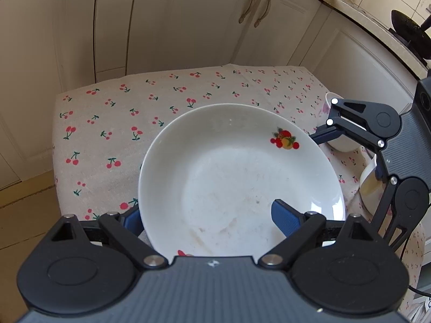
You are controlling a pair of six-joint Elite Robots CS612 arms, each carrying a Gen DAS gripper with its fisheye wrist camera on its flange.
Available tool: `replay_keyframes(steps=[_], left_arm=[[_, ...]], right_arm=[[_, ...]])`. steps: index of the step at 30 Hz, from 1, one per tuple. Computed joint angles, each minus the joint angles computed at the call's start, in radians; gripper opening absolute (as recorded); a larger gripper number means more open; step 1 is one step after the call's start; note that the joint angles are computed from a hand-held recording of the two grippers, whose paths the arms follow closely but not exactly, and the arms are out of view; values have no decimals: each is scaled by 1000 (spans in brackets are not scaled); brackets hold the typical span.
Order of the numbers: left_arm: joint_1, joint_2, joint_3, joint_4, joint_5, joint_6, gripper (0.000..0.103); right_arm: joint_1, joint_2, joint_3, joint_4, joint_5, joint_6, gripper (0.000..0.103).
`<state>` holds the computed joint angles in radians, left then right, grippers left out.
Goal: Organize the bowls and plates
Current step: 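Lift the fruit-decal plate with the left gripper toward the stained plate stack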
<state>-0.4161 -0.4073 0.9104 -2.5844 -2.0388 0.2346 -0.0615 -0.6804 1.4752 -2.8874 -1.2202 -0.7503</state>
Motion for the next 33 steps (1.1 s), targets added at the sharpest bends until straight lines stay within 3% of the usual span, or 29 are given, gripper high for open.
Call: replay_keyframes(steps=[12, 33], left_arm=[[-9, -51, 75, -64, 19, 16, 93], [-37, -219, 352, -234, 62, 26, 93]], right_arm=[[-2, -36, 44, -42, 8, 12, 103], [6, -149, 223, -179, 21, 52, 103]])
